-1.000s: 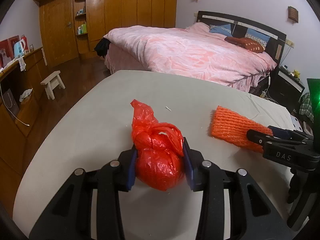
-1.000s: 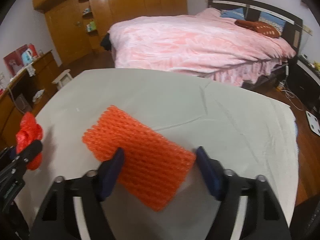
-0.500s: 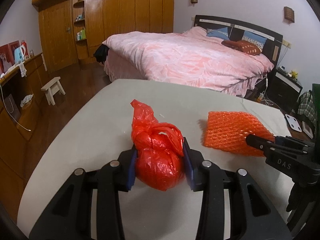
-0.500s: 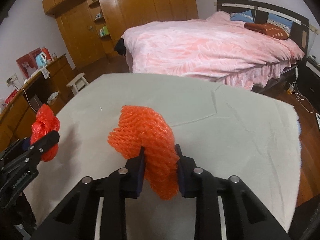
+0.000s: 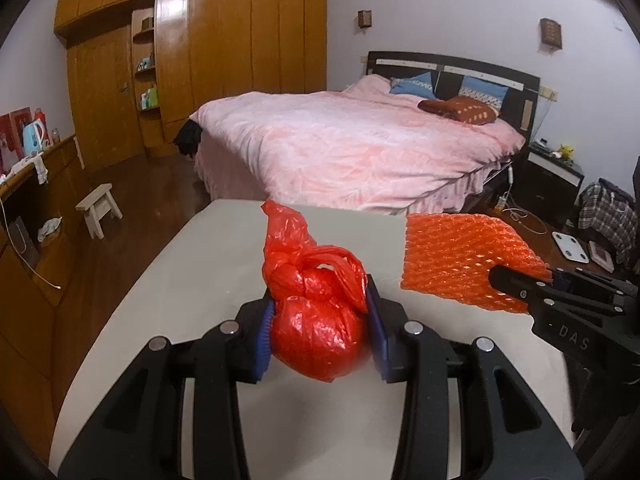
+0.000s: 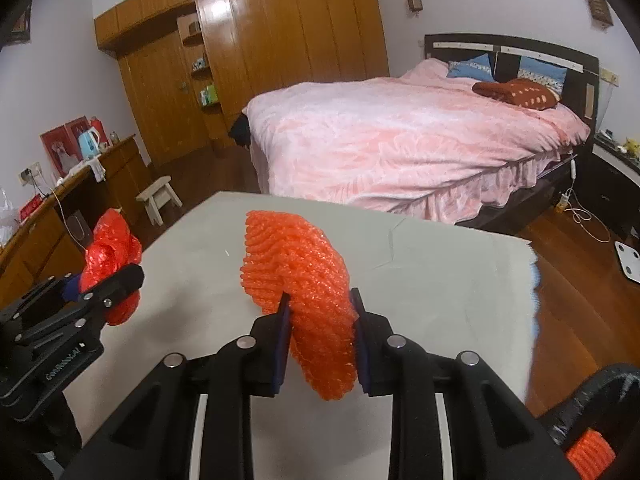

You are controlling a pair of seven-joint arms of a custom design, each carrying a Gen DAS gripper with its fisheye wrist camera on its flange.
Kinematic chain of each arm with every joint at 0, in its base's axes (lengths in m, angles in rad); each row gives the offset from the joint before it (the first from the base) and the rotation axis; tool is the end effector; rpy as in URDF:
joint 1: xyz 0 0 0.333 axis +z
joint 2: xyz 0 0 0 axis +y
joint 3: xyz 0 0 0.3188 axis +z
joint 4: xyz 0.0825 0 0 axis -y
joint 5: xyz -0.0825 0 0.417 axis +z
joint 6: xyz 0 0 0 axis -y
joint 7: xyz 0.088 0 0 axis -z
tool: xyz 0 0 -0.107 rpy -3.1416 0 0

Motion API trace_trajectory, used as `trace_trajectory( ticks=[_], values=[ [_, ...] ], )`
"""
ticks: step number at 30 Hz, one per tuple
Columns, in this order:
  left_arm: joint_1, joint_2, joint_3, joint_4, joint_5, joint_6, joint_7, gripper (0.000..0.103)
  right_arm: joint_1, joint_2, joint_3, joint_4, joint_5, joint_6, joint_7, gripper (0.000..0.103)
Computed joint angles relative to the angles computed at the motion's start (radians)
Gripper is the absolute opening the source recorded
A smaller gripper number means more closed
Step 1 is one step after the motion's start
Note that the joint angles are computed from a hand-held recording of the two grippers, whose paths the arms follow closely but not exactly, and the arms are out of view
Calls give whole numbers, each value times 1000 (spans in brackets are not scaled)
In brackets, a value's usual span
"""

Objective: Collect trash
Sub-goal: 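Carry the red bag and orange mesh over the bin with both tools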

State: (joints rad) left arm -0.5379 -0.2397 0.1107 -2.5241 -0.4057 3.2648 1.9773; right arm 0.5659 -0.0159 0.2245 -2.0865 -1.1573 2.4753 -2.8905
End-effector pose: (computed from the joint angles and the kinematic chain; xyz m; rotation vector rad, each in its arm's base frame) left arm 0.4782 -0.1723 0.4573 -1.3298 1.9942 -1.0455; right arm 0.4235 0.4323 0.4601 -1.4457 1.7987 -0.7242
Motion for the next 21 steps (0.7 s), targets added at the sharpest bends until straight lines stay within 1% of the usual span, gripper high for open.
trace_trajectory(
  ticks=[2, 4, 7, 18, 21],
  values=[
    [21, -30, -29, -19, 4, 0, -5, 38, 6, -30, 8, -18, 0, -16, 6, 27],
    [25, -70, -43, -43, 7, -5, -11, 38, 9, -62, 21, -36, 0, -35, 12, 27],
    [52, -116, -86, -68, 13, -12, -28, 38, 13, -109, 47, -59, 7, -74, 7, 27],
    [85, -318, -184, -176, 23, -58, -99, 38, 20, -272, 147, -134, 54, -193, 3, 27],
    [81, -377, -200, -206, 28, -77, -116, 38, 26, -317, 174, -153, 75, -226, 0, 27]
  ],
)
